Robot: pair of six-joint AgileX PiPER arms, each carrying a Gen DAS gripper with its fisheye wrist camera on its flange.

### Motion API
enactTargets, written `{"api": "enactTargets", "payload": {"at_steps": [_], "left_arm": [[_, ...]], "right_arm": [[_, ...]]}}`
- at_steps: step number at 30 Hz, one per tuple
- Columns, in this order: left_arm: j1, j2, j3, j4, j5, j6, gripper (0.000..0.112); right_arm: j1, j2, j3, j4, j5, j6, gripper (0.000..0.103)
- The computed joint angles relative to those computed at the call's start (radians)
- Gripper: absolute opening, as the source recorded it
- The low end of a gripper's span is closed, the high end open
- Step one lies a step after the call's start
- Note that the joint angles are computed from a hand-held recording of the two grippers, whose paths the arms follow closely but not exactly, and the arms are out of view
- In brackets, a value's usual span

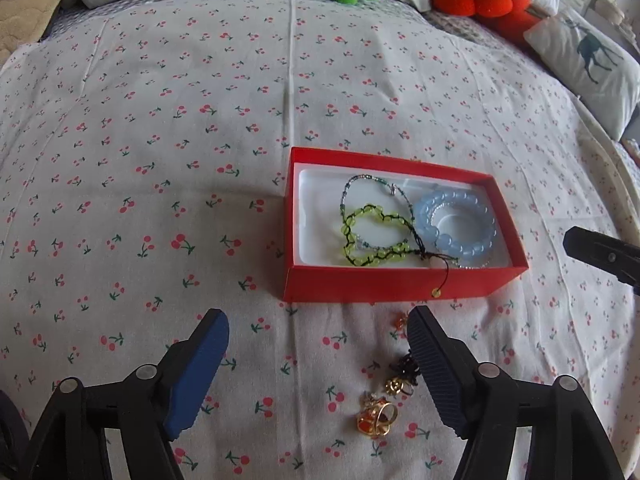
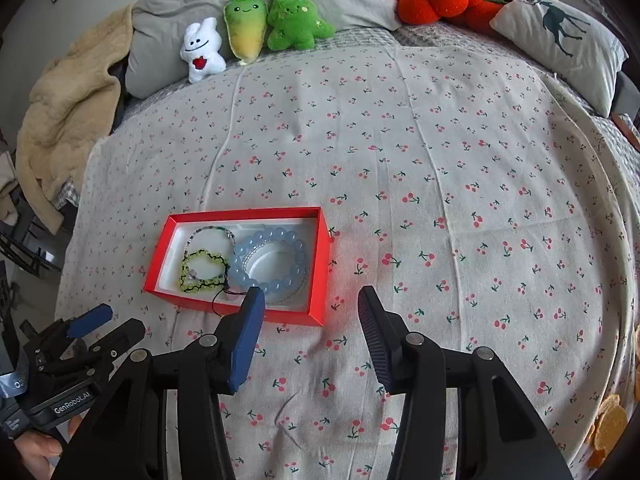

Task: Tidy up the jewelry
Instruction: 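Move both tools toward the rings lying beside the red box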

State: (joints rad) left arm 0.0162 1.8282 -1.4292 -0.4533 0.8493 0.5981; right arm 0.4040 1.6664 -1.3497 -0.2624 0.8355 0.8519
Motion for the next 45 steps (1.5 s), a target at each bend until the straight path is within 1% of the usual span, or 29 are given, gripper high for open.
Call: {"api": "enactTargets", "payload": {"at_steps": [4, 7, 14, 21, 27, 31, 35, 39, 41, 43, 45], "left_arm": [[0.005, -0.049, 0.064, 0.032, 0.002, 0.010, 0.085], [0.017, -0.080, 0.114, 0.034, 0.002, 0.038, 0.087], [0.055, -0.128, 0.233, 0.016, -0.026, 0.123, 0.088], [0.084, -0.132, 0.339, -0.044, -0.082, 0.220, 0.088], [0.109, -0.121, 0.414, -0.150, -0.108, 0.349, 0.088], [0.115, -0.136, 0.465, -0.220, -0.145, 0.442, 0.087], [0.131, -0.146, 0.494, -0.297, -0.140, 0.543, 0.087], [0.112, -0.151, 0.505, -0.320, -0.148, 0.587, 0.078], [0.092, -0.146, 0.500, -0.320, -0.154, 0.583, 0.072], [0.070, -0.140, 0.493, -0.313, -0.160, 0.565, 0.064], [0.051, -0.133, 0.484, -0.308, -0.170, 0.550, 0.059]], "right_arm": [[0.040, -0.068, 0.064, -0.028, 0.015, 0.051, 0.064], [0.081, -0.104, 0.107, -0.062, 0.024, 0.099, 0.068], [0.165, -0.155, 0.212, -0.111, 0.006, 0.172, 0.070], [0.223, -0.140, 0.290, -0.161, -0.039, 0.248, 0.070], [0.255, -0.104, 0.345, -0.202, -0.098, 0.297, 0.070], [0.264, -0.072, 0.369, -0.216, -0.127, 0.312, 0.070], [0.271, -0.045, 0.395, -0.243, -0.159, 0.346, 0.070], [0.275, -0.021, 0.412, -0.254, -0.184, 0.345, 0.070], [0.281, -0.016, 0.412, -0.268, -0.183, 0.349, 0.070], [0.284, -0.013, 0.411, -0.272, -0.181, 0.350, 0.070], [0.281, -0.017, 0.416, -0.269, -0.189, 0.344, 0.071]]}}
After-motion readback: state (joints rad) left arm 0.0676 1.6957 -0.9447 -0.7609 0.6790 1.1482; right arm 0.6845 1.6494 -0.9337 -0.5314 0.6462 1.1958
